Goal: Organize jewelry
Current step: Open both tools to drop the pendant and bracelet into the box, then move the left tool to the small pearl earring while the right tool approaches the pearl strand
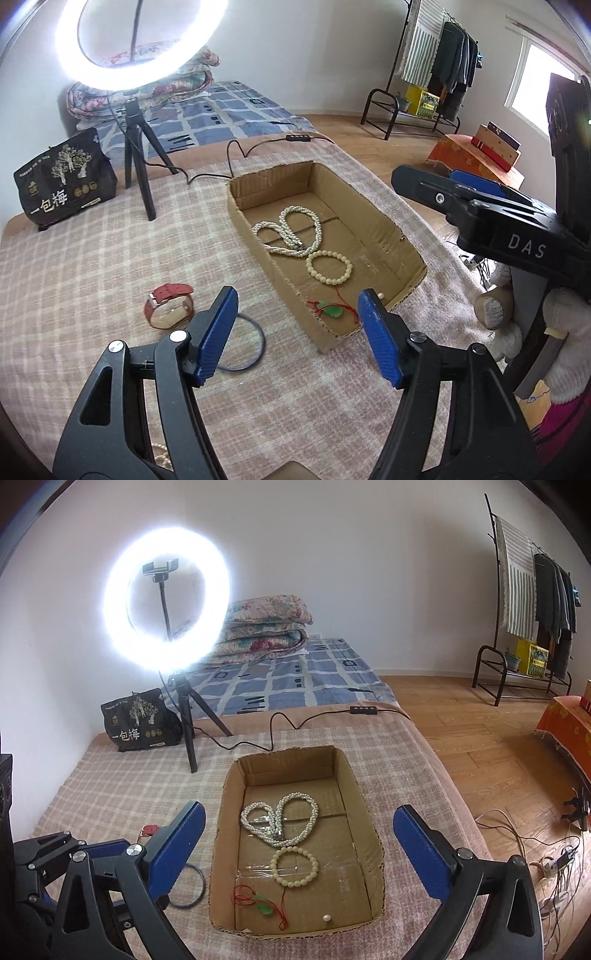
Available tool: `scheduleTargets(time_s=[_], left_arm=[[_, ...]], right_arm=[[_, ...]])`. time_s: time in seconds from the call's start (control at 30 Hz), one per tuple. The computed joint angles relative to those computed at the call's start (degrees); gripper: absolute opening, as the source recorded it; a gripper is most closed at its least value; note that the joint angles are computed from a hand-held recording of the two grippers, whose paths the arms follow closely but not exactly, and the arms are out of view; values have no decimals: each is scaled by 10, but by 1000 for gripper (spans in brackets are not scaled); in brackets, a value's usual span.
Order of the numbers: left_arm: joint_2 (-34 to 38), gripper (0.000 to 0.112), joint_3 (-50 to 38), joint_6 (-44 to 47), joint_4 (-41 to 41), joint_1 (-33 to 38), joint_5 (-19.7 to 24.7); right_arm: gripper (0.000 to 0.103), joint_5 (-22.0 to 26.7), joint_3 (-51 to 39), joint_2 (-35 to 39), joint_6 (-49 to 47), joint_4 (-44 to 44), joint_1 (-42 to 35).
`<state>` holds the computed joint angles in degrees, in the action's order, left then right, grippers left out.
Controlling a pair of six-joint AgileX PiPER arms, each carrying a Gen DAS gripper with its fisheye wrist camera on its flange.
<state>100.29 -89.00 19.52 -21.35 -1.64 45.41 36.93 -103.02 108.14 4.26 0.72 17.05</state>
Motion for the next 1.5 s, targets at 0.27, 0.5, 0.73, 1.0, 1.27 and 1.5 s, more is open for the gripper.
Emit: scheduleTargets(time_s=[0.27,0.5,0.73,1.0,1.27,1.5], left_arm=[[-42,70,34,56,-33,68,11],[-54,70,46,110,-65,159,31],[-44,70,41,151,-99,247,61],[-27,69,48,197,-123,313,90],[-12,69,69,228,-124,339,100],[3,52,74,236,-123,331,111]], right_arm=[[103,-23,19,-18,21,-14,24],[103,-33,22,-18,12,-9,49],[103,-34,26,-16,-56,54,76],[90,-15,39,-7,-160,128,113],[71,9,99,-1,-261,178,165],[60,16,131,29,-307,195,225]])
